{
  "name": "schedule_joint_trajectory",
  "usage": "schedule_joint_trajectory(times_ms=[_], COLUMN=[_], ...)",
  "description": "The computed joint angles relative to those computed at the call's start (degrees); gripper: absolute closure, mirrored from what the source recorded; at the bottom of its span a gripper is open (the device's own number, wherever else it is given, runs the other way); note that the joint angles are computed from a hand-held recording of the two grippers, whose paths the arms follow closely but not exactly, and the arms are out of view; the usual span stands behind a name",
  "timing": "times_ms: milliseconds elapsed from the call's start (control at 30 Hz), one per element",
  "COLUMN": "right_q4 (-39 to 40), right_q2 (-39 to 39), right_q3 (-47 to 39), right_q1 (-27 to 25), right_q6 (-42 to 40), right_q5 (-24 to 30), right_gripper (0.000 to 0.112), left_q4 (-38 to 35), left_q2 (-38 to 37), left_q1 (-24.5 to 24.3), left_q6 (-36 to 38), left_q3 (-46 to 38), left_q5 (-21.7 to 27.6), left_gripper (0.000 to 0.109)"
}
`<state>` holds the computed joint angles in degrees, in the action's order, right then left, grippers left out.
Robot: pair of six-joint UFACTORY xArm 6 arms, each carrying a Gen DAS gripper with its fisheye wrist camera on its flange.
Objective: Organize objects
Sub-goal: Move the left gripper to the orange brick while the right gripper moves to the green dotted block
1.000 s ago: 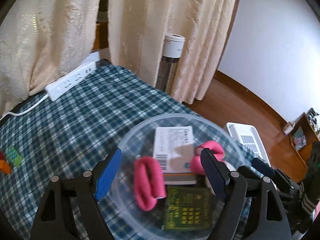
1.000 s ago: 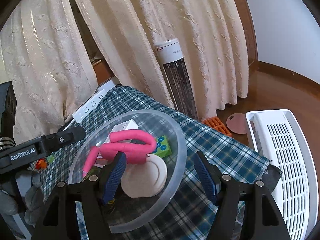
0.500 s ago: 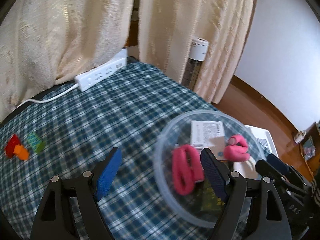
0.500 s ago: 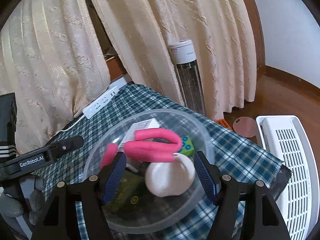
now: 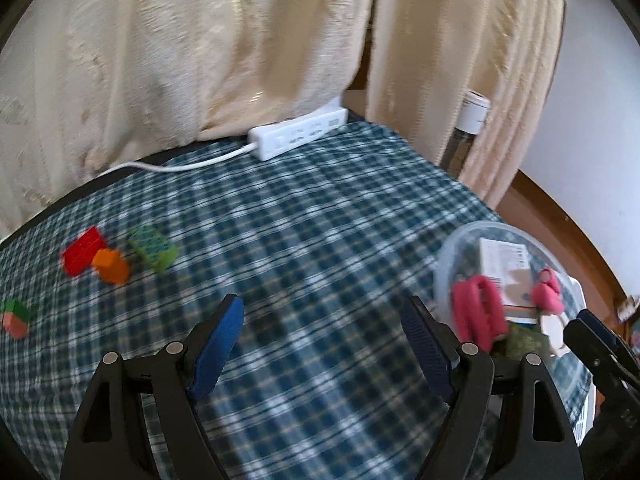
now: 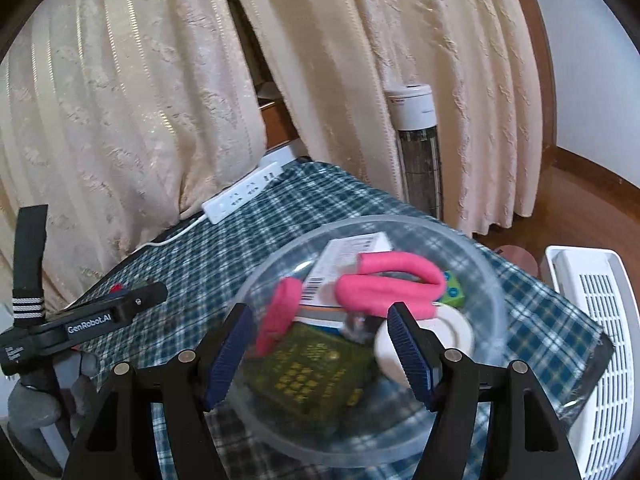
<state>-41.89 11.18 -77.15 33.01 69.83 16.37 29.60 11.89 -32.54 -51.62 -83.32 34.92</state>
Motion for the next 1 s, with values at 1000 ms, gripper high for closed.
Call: schedule_joint_trajectory(times_ms=[1000], right_q4=[28.66], right_q2=[17.69], right_q3=[-23.35], right_q1=[8.94], right_q6=[-32.87], right_q5=[8.42], right_gripper=[0.039], left_q4=[-0.67], left_q2=[-6.16], left_q1=[16.11], left_q6=[-2.18], left_q3=[13.08], left_q5=[-2.63], left_gripper=[0.027])
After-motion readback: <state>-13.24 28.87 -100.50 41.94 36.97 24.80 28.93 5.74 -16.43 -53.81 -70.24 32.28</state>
